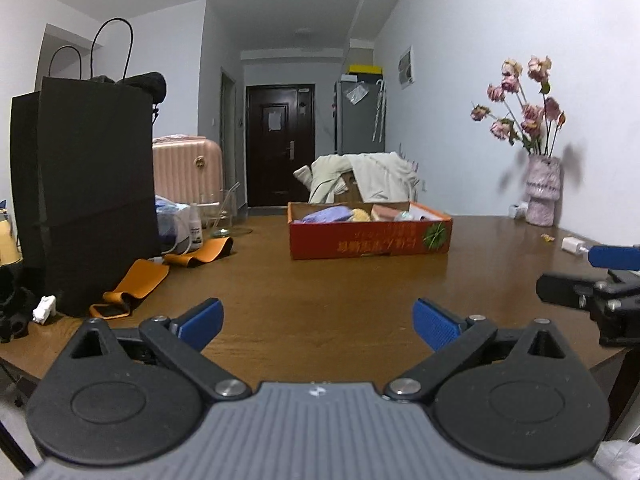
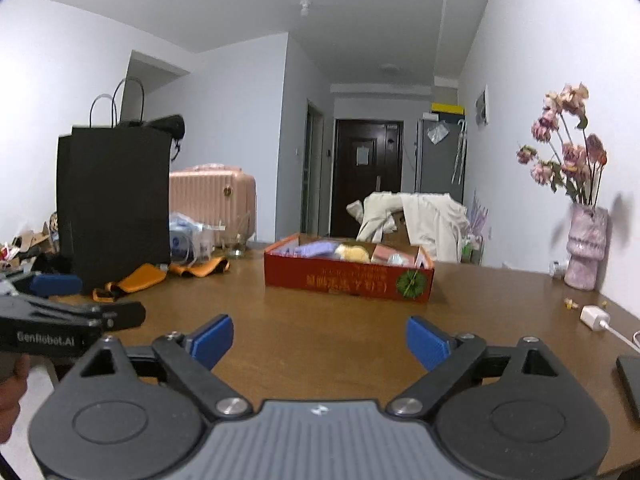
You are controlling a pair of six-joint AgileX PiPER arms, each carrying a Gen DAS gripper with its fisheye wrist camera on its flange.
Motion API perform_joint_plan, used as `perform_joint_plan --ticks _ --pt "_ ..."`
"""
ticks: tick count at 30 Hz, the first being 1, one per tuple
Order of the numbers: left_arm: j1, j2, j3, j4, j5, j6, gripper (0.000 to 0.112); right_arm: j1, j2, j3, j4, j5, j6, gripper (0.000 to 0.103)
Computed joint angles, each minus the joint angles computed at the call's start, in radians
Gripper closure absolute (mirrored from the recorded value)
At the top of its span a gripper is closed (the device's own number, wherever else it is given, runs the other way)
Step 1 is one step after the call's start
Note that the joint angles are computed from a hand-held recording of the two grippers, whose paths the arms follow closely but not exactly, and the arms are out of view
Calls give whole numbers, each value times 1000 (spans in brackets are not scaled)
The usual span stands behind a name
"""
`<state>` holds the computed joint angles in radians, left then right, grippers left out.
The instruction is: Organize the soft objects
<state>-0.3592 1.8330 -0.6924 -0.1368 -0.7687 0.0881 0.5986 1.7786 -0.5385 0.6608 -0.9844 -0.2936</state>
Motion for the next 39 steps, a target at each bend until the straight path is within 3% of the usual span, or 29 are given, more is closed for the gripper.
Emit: perform_joint_plan --ticks 39 --pt "27 -26 24 47 -7 -48 9 -9 28 -28 -23 10 32 9"
